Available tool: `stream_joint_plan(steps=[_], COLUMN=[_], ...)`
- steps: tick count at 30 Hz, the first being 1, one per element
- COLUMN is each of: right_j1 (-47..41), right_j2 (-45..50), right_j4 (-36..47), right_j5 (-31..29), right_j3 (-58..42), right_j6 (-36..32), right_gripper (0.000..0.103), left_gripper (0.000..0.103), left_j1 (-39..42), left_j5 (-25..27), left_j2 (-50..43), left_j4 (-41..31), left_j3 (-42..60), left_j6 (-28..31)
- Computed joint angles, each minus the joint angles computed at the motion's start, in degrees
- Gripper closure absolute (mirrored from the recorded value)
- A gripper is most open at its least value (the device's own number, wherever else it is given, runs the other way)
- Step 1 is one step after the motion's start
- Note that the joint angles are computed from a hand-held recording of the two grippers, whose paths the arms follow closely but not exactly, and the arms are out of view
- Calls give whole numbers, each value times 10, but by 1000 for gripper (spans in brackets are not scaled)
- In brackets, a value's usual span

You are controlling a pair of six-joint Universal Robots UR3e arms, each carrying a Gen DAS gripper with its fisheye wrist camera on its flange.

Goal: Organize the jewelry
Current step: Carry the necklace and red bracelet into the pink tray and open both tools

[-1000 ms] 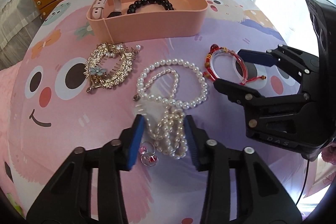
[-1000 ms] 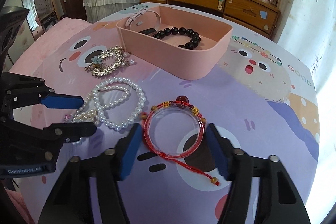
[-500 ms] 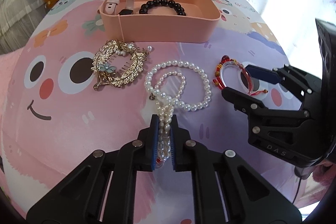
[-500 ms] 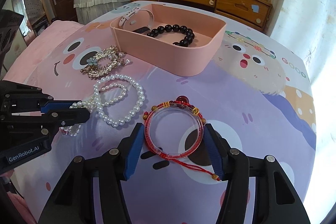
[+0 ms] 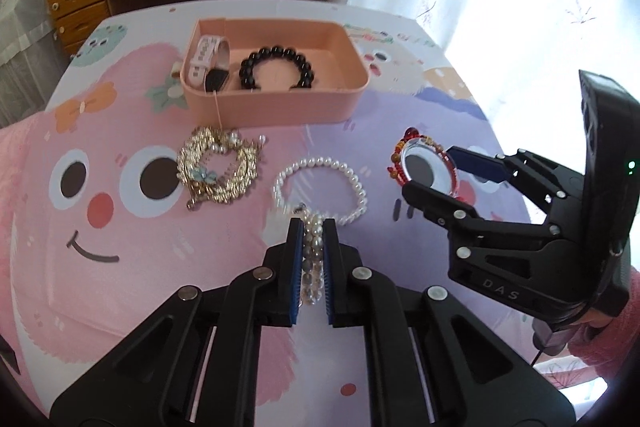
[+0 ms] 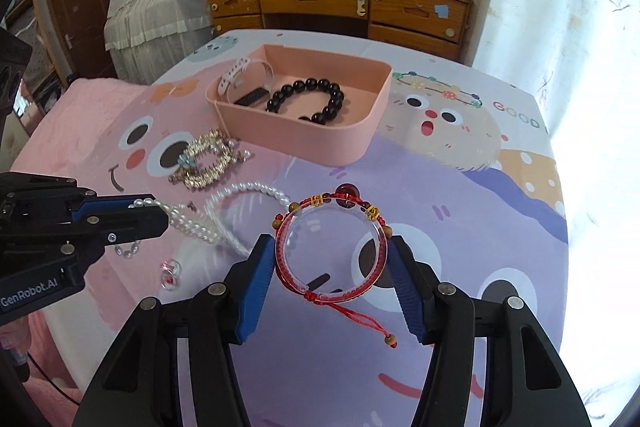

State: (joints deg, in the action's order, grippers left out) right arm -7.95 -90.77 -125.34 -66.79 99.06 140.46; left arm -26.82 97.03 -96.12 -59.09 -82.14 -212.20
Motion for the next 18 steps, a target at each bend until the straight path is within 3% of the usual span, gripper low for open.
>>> stream_joint_plan(steps=[10, 18], right_j1=[16, 50], right_j2=[-4, 49], right_j4=[72, 103], right_j5=[0, 8], right_j3=[-121, -257], right_j6=[51, 88], right_gripper=[46, 45], left_gripper=[97, 96], left_j1=[26, 58], left_j5=[-16, -28], left_j2=[7, -46], left_j4=[-99, -176], left_j3=[149, 320], left_j6=[64, 120])
